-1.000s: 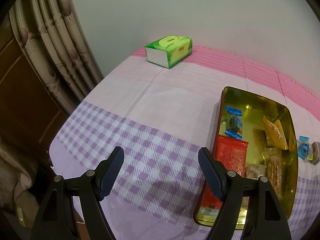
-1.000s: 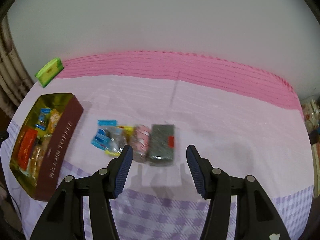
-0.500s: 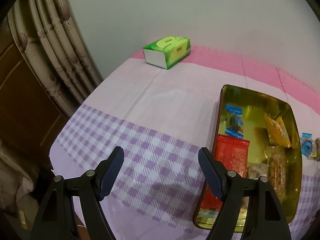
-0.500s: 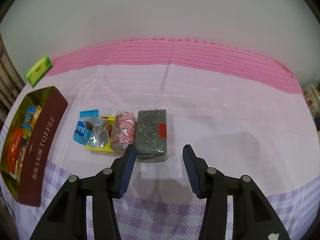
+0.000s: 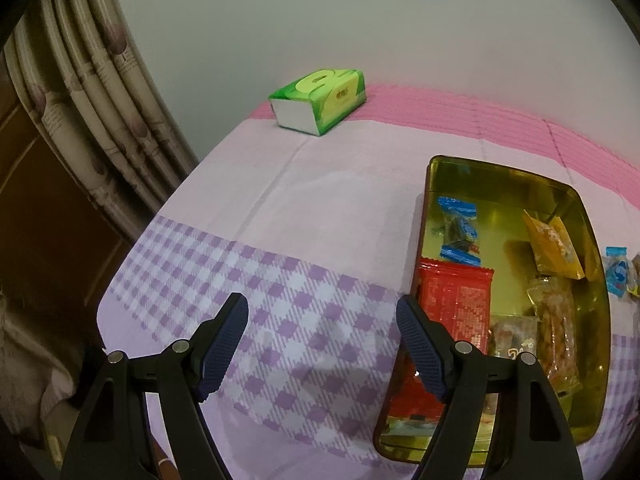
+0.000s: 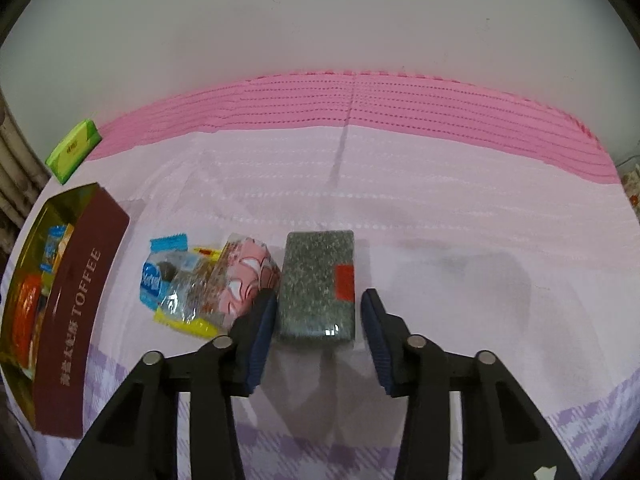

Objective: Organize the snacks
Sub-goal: 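Move the right gripper to the snack pile and grasp the grey speckled block, then grasp the blue-wrapped candy with the left gripper while the right holds the grey block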

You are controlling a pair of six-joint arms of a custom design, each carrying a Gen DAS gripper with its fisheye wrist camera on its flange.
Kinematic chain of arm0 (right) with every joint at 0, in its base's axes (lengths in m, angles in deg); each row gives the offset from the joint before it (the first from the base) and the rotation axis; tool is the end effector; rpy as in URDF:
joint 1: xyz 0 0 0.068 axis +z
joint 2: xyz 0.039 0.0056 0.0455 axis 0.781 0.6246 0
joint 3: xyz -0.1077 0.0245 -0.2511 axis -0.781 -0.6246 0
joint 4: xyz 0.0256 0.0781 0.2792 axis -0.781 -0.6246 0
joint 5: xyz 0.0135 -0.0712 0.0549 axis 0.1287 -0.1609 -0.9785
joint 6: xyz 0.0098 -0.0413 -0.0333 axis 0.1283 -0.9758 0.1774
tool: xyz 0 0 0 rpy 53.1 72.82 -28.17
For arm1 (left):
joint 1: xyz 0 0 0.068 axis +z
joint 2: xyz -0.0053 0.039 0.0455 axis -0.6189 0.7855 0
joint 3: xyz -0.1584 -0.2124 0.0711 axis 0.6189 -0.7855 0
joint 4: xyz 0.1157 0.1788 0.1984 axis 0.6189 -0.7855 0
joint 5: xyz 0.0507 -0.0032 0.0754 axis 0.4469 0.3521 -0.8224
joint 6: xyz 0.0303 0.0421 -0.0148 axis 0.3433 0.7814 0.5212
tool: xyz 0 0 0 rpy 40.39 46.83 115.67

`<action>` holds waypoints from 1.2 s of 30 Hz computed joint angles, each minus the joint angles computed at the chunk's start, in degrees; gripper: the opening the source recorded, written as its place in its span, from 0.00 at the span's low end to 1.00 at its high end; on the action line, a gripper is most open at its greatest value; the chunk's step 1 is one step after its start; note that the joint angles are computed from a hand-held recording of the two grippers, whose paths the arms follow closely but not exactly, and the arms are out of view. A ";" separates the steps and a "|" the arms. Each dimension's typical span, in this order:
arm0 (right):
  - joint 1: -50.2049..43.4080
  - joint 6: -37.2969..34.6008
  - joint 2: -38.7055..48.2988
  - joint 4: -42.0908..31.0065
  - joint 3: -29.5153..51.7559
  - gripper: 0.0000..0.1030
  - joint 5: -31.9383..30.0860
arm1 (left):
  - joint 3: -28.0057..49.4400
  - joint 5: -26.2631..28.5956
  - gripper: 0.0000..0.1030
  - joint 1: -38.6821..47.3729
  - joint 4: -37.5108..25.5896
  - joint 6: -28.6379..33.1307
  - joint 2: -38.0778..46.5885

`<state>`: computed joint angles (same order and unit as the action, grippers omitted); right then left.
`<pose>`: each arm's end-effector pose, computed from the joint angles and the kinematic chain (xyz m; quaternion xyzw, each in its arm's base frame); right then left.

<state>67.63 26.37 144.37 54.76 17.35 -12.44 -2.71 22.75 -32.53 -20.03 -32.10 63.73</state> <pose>0.2405 0.0587 0.1420 0.1880 0.9368 -0.0306 0.2935 0.2991 0.0305 0.1828 0.0716 0.9422 0.0653 0.3208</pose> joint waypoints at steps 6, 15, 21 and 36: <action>-0.24 -1.88 -0.92 4.48 -2.59 0.32 0.64 | -0.13 2.21 0.75 -0.49 -1.77 -1.44 -0.49; -4.35 -4.30 -8.39 2.35 -7.43 0.32 2.28 | -2.78 2.25 0.75 -6.64 -4.03 -1.83 -6.66; -10.83 -7.54 -15.90 -0.53 -11.21 0.32 1.35 | -1.70 2.20 0.75 -14.36 -6.71 -4.32 -8.03; -13.31 -10.11 -22.38 -2.83 -14.64 0.32 1.94 | 9.91 2.93 0.75 -32.96 -11.30 -12.71 4.10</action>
